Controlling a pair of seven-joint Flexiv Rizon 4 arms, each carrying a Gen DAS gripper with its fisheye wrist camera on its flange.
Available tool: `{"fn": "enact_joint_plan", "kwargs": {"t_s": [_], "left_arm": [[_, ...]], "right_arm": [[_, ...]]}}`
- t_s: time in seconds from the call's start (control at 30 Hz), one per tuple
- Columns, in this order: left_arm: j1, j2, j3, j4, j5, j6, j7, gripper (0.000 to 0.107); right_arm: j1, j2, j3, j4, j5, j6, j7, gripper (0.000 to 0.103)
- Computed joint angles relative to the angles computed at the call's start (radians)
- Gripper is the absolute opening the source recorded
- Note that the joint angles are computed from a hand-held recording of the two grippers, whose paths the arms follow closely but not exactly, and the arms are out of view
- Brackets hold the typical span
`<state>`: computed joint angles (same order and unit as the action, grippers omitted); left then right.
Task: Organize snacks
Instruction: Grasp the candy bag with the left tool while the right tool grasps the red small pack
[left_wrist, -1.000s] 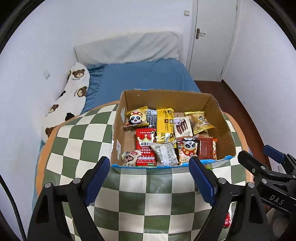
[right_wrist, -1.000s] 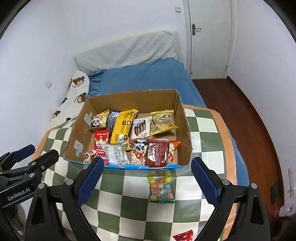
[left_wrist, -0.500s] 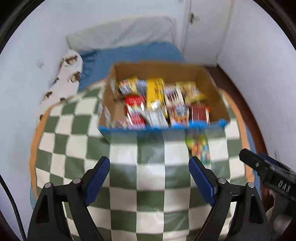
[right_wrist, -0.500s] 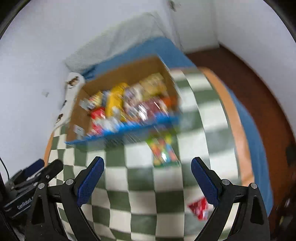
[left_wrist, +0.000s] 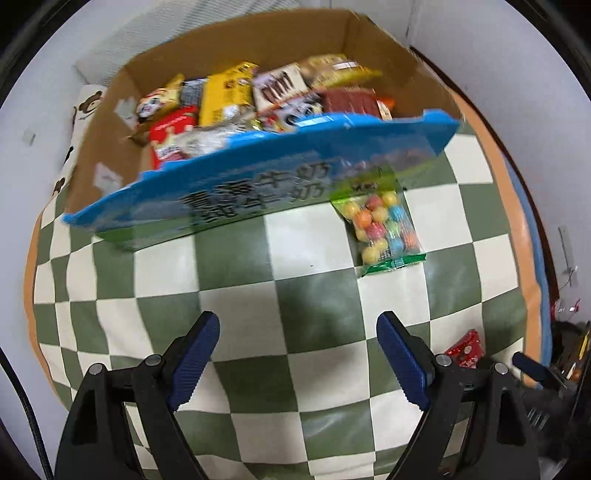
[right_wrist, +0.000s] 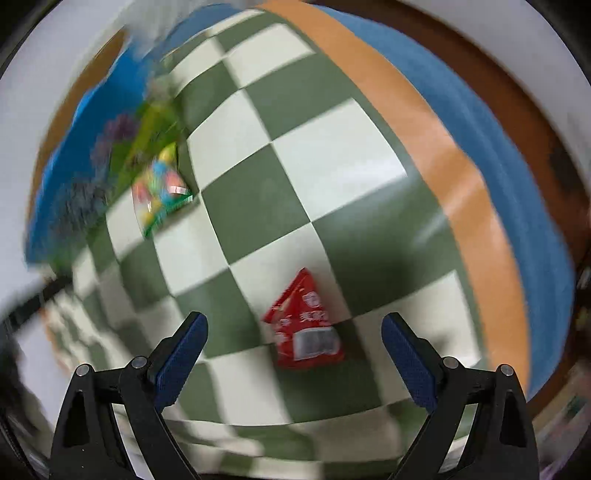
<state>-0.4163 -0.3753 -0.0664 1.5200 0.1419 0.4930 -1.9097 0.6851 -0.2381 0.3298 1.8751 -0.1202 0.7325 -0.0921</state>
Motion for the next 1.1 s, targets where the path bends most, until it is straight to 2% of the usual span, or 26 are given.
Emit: {"fn": "enact_joint_plan", "kwargs": {"t_s": [0.03, 0.1, 0.17, 0.33, 0.5, 0.6, 0.63, 0.7, 0.87, 1.1], "left_arm": [[0.001, -0.013, -0.004, -0.011, -0.004, -0.004, 0.003, 0.087], [0.010, -0.057, -0.016, -0.046, -0.043, -0.014, 0.014, 0.087], [0.020, -0.098, -0.027, -0.076, -0.096, -0.018, 0.025, 0.087], [0.030, -0.234, -0.046, -0.200, -0.217, -0.067, 0.031, 0.087], [0.001, -0.359, -0.034, -0.350, -0.232, -0.145, 0.024, 0.087], [-0.016, -0.367, -0.023, -0.353, -0.223, -0.097, 0.019, 0.086], [-0.018, -0.365, -0.024, -0.346, -0.226, -0.079, 0.019, 0.083], [-0.029, -0.368, -0.017, -0.354, -0.212, -0.085, 0.025, 0.064], [-0.032, -0.344, -0.017, -0.307, -0.203, -0.063, 0.057, 0.057], [-0.028, -0.247, -0.017, -0.153, -0.184, -0.011, 0.106, 0.057]], "right_arm": [[0.005, -0.011, 0.000, -0.012, -0.016, -0.029, -0.023, 0.097], [0.005, -0.022, 0.004, -0.003, -0.008, 0.001, -0.043, 0.091], [-0.003, -0.027, 0.007, 0.012, 0.018, 0.037, -0.054, 0.068], [-0.009, -0.043, 0.013, 0.055, 0.074, 0.128, -0.040, 0.067], [-0.017, -0.043, 0.011, 0.077, 0.090, 0.175, -0.026, 0.067], [-0.020, -0.041, 0.008, 0.070, 0.085, 0.164, -0.030, 0.067], [-0.020, -0.040, 0.008, 0.067, 0.082, 0.158, -0.031, 0.067], [-0.020, -0.035, 0.005, 0.058, 0.073, 0.139, -0.034, 0.068], [-0.025, -0.021, 0.000, 0.034, 0.050, 0.086, -0.058, 0.068], [-0.034, -0.045, 0.008, -0.026, 0.074, 0.043, -0.155, 0.068]]}}
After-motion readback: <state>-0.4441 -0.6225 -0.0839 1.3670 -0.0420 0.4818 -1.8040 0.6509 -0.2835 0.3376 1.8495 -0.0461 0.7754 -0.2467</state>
